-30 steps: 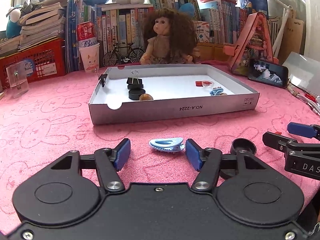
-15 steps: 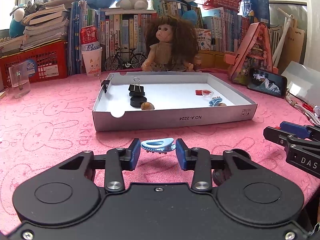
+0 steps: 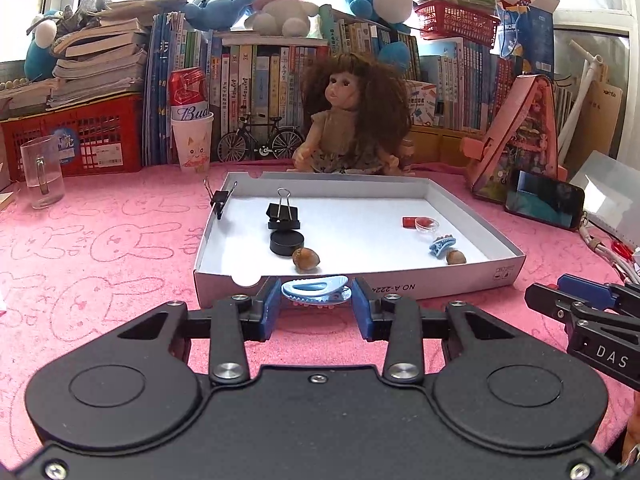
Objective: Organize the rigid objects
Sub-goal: 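Carry the hair clip in the left tool into the tray while right carries the crayon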
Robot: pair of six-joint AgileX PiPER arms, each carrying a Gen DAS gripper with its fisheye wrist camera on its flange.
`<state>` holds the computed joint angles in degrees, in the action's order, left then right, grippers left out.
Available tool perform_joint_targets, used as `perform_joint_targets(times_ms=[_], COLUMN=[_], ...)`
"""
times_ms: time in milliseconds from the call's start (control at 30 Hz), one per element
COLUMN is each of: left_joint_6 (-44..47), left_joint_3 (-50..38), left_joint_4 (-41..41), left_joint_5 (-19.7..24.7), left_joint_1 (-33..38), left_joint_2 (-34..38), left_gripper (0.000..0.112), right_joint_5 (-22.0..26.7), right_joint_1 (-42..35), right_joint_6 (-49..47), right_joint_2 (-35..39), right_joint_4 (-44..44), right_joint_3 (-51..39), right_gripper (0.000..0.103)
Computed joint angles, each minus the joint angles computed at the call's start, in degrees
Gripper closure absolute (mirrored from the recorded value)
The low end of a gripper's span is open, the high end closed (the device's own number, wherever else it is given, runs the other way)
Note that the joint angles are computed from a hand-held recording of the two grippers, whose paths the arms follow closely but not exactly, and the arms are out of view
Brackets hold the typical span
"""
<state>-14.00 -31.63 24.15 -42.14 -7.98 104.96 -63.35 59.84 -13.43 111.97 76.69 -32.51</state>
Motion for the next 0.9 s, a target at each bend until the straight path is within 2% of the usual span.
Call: perform_joint_targets(times_ms=[500, 733, 900], left_joint_6=[-5.61, -10.98, -15.02], left_joint_3=[-6.05, -13.26, -21.35], left_joint_4=[3.57, 5.93, 7.89], left_joint_5=[2.65, 7.1, 12.22], left_joint_1=[0.82, 0.73, 0.46], left_joint_2=[1.3, 3.42, 6.88], left_gripper=[0.076, 0.076, 0.076], right_joint_5=[2.83, 7.03, 10.51], right_joint_1=[-6.23, -12.58, -17.17], right_joint_6=[-1.07, 0.01, -2.84], right_joint_2=[-2.17, -2.46, -2.02], right_joint_4=[-5.05, -10.15, -12.94], right_joint_3=[-1.39, -4.16, -7.49], right_gripper=[0.054, 0.054, 0.054])
